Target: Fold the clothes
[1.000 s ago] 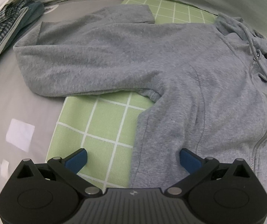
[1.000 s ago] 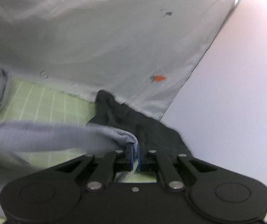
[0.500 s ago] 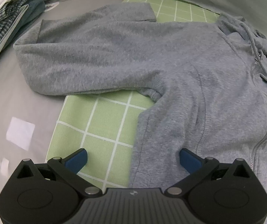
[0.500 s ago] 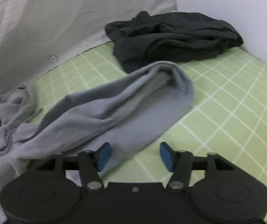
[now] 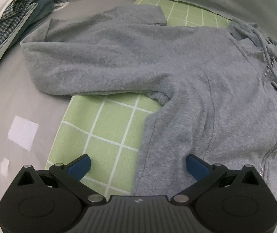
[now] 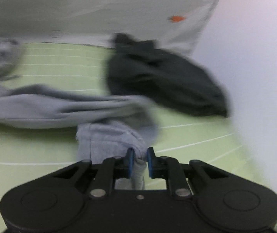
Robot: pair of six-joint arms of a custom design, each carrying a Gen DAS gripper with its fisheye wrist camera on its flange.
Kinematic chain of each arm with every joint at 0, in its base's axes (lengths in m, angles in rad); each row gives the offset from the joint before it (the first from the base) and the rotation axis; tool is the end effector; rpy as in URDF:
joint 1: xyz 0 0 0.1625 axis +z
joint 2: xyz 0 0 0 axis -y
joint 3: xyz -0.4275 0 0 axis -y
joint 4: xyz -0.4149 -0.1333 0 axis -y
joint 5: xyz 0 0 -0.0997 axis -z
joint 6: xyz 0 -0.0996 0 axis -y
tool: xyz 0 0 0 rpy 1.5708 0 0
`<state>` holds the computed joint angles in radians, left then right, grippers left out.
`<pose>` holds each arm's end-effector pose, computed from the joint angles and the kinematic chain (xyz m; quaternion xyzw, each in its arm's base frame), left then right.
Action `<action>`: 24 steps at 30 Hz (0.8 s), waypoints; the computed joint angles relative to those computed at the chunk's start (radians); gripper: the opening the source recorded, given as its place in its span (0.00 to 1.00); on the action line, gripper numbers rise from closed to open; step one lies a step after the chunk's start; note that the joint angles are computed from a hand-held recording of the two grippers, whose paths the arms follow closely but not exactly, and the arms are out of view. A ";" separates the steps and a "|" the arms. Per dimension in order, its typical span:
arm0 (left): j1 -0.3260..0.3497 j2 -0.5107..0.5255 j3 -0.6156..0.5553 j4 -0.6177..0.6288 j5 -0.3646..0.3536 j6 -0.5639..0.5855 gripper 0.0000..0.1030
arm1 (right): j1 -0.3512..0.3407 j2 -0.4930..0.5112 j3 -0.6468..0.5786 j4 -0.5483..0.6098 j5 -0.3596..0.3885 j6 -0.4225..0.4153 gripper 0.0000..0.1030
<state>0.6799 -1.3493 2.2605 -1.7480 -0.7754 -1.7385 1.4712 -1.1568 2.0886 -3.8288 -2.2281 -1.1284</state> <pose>-0.1635 -0.3950 0.1331 -0.2272 0.8416 -0.2659 0.4116 0.0204 -0.5247 0.2985 0.1940 -0.7471 0.3297 0.5436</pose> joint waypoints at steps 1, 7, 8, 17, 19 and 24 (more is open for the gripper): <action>0.002 0.004 -0.004 0.003 -0.002 -0.009 1.00 | -0.010 -0.007 -0.018 -0.039 0.003 -0.056 0.14; -0.003 0.035 -0.037 0.060 -0.030 -0.154 1.00 | -0.074 -0.068 -0.160 -0.053 0.064 -0.128 0.14; -0.006 0.045 -0.045 0.072 -0.034 -0.181 1.00 | -0.084 -0.074 -0.178 -0.022 0.066 -0.108 0.15; -0.015 0.113 -0.109 0.187 -0.059 -0.381 1.00 | -0.197 -0.149 -0.152 0.321 0.103 0.415 0.50; -0.011 0.114 -0.114 0.191 -0.069 -0.427 1.00 | -0.222 -0.164 -0.131 0.382 0.142 0.557 0.58; 0.006 0.160 -0.176 0.268 -0.089 -0.471 1.00 | -0.237 -0.124 -0.138 0.386 0.157 0.657 0.77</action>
<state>0.6861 -1.1896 2.0848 -1.4796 -0.8644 -2.2098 1.2346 -1.2805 1.9506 -3.4429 -2.0711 -0.4716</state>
